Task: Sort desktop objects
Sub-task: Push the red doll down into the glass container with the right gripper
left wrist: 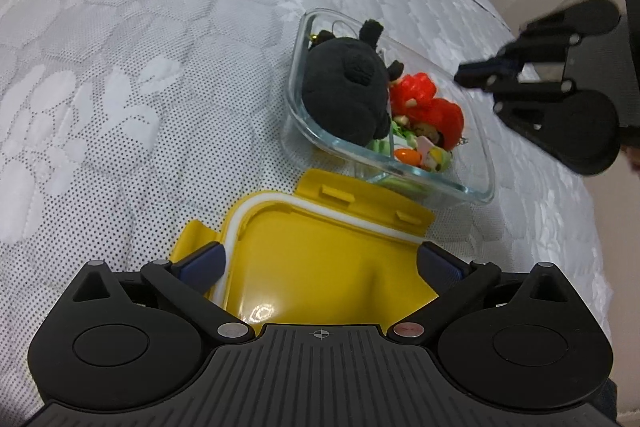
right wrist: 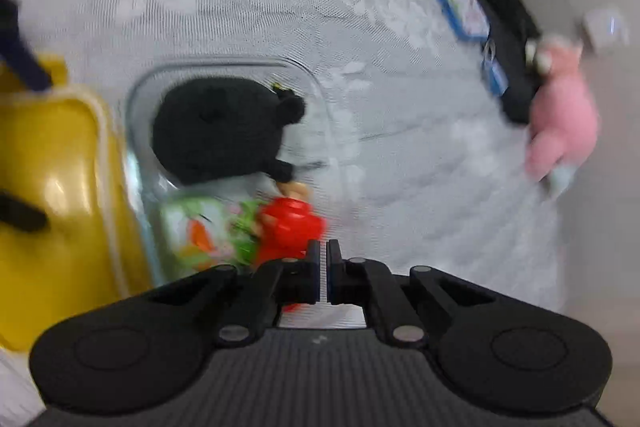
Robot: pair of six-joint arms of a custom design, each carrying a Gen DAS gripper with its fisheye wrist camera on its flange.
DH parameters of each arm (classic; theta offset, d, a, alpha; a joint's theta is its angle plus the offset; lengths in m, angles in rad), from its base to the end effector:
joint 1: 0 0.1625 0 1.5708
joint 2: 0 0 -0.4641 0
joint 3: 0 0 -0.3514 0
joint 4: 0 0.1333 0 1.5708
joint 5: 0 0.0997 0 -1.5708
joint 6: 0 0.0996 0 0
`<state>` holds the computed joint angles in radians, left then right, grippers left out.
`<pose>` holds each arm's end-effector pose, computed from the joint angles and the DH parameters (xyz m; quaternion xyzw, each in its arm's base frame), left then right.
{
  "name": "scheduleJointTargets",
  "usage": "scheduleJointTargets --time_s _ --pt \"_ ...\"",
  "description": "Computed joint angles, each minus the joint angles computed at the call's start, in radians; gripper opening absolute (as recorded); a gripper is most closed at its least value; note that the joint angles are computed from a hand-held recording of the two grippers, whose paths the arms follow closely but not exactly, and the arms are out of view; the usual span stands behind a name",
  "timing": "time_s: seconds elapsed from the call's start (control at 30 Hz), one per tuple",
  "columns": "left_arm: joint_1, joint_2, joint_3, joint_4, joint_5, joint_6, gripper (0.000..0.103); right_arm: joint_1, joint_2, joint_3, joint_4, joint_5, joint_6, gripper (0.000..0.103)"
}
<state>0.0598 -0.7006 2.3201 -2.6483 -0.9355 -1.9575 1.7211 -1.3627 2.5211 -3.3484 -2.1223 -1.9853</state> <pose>-0.3696 -0.2149 -0.0094 -0.1211 0.9111 -0.3383 0.2019 0.1352 -0.3509 0.2834 0.7630 -0.5145 -0.0277 0.3904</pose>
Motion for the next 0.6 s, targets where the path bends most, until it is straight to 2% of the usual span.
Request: scheduleJointTargets --time_s 0.03,0.07,0.13,0.2,0.27,0.3,0.4,0.5,0.6 --pt "-0.001 0.0 -0.001 0.004 -0.001 0.004 0.103 0.005 0.002 0.0 -0.002 -0.003 0.007 0.008" --pt "-0.003 -0.001 -0.001 0.004 -0.002 0.005 0.103 0.011 0.003 -0.003 0.005 -0.009 0.024 0.021" --pt "-0.008 -0.003 0.007 -0.008 -0.003 -0.005 0.103 0.024 -0.008 -0.034 0.1 -0.018 0.163 0.04" --pt "-0.01 -0.004 0.013 -0.018 -0.001 -0.017 0.103 0.028 -0.028 -0.085 0.255 -0.026 0.343 0.04" --pt "-0.008 -0.002 0.014 -0.022 -0.001 -0.018 0.103 0.027 -0.032 -0.113 0.328 -0.029 0.426 0.041" --pt "-0.006 -0.001 0.013 -0.025 -0.001 -0.014 0.103 0.023 -0.024 -0.118 0.33 -0.029 0.447 0.041" --pt "-0.002 0.004 0.008 -0.022 -0.002 -0.001 0.103 0.007 0.015 -0.103 0.261 -0.039 0.434 0.043" --pt "0.001 0.003 0.009 -0.024 -0.004 0.007 0.103 -0.004 0.042 -0.123 0.318 -0.06 0.528 0.051" --pt "0.004 0.004 0.008 -0.023 -0.004 0.008 0.103 -0.02 0.076 -0.102 0.229 -0.059 0.513 0.049"
